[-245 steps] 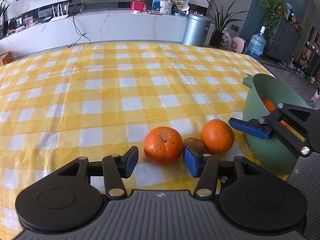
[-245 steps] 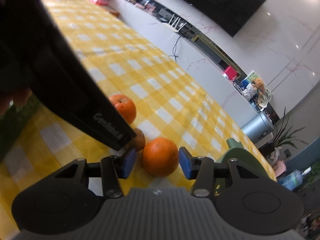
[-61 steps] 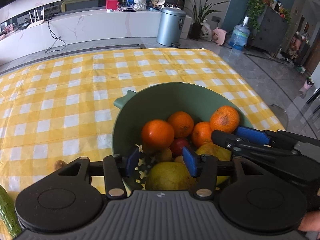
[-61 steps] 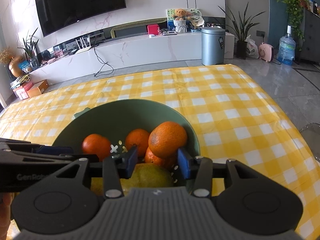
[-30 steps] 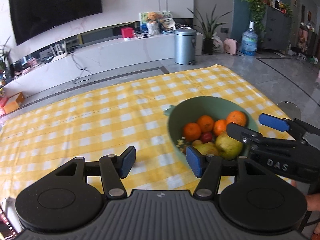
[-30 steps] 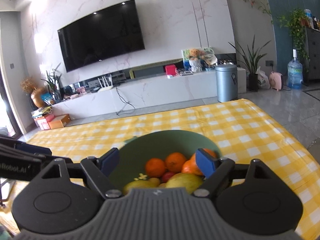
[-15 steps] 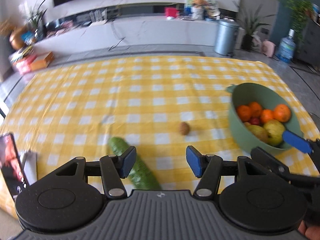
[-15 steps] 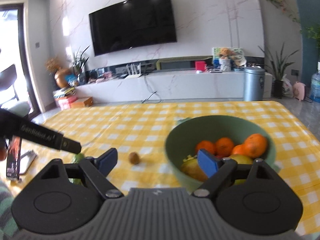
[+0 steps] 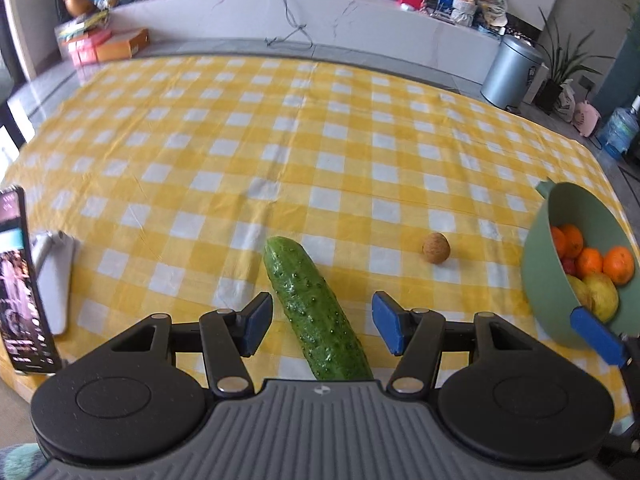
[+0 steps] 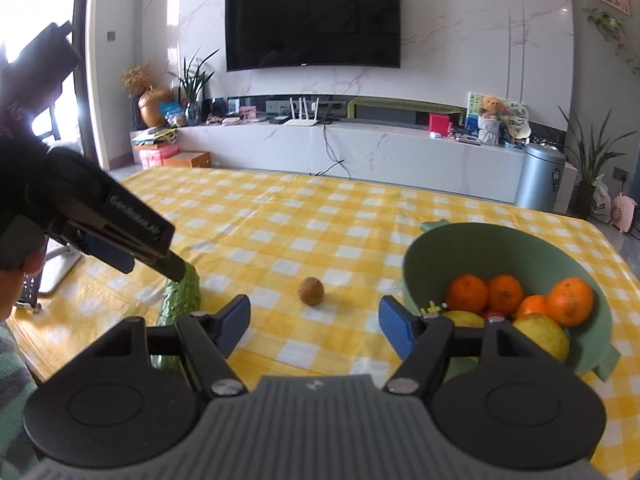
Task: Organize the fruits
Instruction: 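Move the left tool to the cucumber while the right tool approaches the kiwi, then grasp the green cucumber with the left tool while the right tool grasps the brown kiwi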
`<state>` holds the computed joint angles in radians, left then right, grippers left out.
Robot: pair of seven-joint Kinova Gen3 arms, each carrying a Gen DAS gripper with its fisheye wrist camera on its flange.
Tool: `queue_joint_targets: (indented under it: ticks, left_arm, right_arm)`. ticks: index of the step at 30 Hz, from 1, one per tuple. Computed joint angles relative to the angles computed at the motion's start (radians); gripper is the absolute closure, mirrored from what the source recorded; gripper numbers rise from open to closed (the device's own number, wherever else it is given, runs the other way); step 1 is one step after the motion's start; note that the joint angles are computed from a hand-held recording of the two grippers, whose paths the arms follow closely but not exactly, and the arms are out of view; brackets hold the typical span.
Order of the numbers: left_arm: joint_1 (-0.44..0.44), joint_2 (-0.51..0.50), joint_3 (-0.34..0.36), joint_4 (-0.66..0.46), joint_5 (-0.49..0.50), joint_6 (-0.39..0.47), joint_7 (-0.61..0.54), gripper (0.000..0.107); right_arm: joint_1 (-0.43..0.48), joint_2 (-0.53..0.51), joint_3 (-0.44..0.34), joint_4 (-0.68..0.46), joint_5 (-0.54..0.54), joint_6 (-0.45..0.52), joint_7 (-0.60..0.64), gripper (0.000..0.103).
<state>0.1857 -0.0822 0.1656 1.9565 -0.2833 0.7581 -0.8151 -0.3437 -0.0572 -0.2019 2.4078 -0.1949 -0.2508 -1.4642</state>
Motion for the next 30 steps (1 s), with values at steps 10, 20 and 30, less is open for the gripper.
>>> queue_joint_targets:
  ticks: [10, 20, 30]
  left_arm:
    - [-0.017, 0.06, -0.042, -0.014, 0.082, 0.006, -0.075, 0.039]
    - [-0.036, 0.093, -0.069, -0.018, 0.18, 0.0, -0.19, 0.039]
    - [-0.04, 0.117, -0.076, -0.003, 0.235, -0.03, -0.263, 0.05]
  right_arm:
    - [-0.055, 0.101, 0.035, -0.093, -0.078, 0.074, 0.099, 0.046]
    - [-0.168, 0.176, 0.152, -0.156, -0.109, 0.13, 0.117, 0.046]
    - [-0.22, 0.218, 0.209, -0.189, -0.072, 0.158, 0.075, 0.047]
